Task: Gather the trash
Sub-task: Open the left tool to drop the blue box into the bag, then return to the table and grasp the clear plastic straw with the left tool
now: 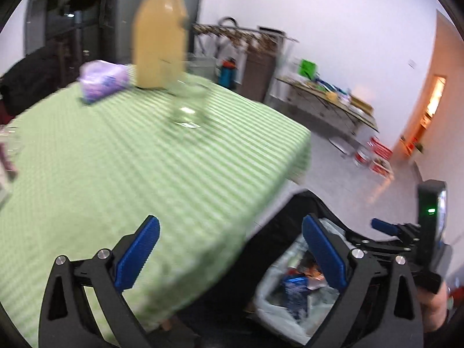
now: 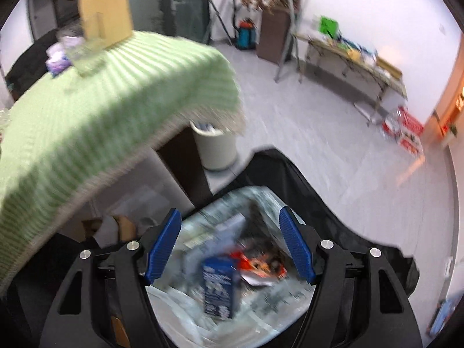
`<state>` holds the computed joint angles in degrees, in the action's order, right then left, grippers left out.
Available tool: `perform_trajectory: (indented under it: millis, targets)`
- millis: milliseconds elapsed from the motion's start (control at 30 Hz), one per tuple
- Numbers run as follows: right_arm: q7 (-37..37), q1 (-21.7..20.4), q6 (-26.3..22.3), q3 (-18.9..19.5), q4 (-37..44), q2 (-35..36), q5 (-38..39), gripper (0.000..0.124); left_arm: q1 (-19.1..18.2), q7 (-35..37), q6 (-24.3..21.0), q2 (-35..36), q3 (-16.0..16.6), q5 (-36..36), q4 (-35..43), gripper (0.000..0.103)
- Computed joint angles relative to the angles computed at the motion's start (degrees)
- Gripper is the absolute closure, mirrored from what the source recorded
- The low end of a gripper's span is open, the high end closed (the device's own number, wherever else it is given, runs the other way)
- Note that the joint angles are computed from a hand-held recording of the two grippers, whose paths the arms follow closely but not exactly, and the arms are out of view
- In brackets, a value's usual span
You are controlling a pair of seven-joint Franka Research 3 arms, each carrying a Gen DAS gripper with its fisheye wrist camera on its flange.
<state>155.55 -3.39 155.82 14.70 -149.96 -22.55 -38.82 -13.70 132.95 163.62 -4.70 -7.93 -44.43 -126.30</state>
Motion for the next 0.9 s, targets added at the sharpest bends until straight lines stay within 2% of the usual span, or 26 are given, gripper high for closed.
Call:
perform_trajectory:
  millis: [133, 200, 267, 433, 500, 633, 833, 900]
  targets:
    - [1.65, 0.75, -0.72, 3.02, 5.1, 0.98, -3.26, 0.056, 1.75, 2.74, 0.57, -2.25, 2.91, -3.46, -0.25, 0.008]
    - [2.85, 1.55, -0.54, 4.0, 8.06, 2.28, -5.5, 0.052, 2.26, 5.26, 1.33, -3.65, 4.62, -5.45, -1.06, 0.008]
    - [4.23, 2.76, -0.09, 4.36, 11.17, 4.2, -7.56, 0.052, 3.35, 6.03, 3.49, -5.06, 6.08, -4.77, -2.47, 0.008]
    - [7.5, 6.68, -0.72, 6.48, 23.41, 13.92, -14.41, 0.052, 4.75, 9.7, 4.41, -6.57, 11.59, -7.3, -3.45, 0.007]
    - [6.26, 8.84, -1.48, 6.39, 27.81, 17.52, -15.67, 0.052, 6.29, 10.49, 3.32, -6.7, 13.91, -9.19, -2.85, 0.007]
    - [4.39, 13.64, -3.79, 6.23, 36.12, 24.61, -18.27, 0.052, 10.47, 12.11, 2.12, -5.96, 16.09, -12.0, -1.79, 0.007]
    - [-1.03, 20.36, -4.43, 4.73, 47.13, 34.35, -15.83, 0.052, 16.15, 25.82, 0.89, -5.29, 19.48, -21.11, -0.72, 0.007]
    - [-3.46, 22.48, -5.14, 4.26, 50.08, 36.73, -14.74, 0.052, 19.15, 26.55, 1.06, -3.99, 19.8, -20.4, 0.18, 0.007]
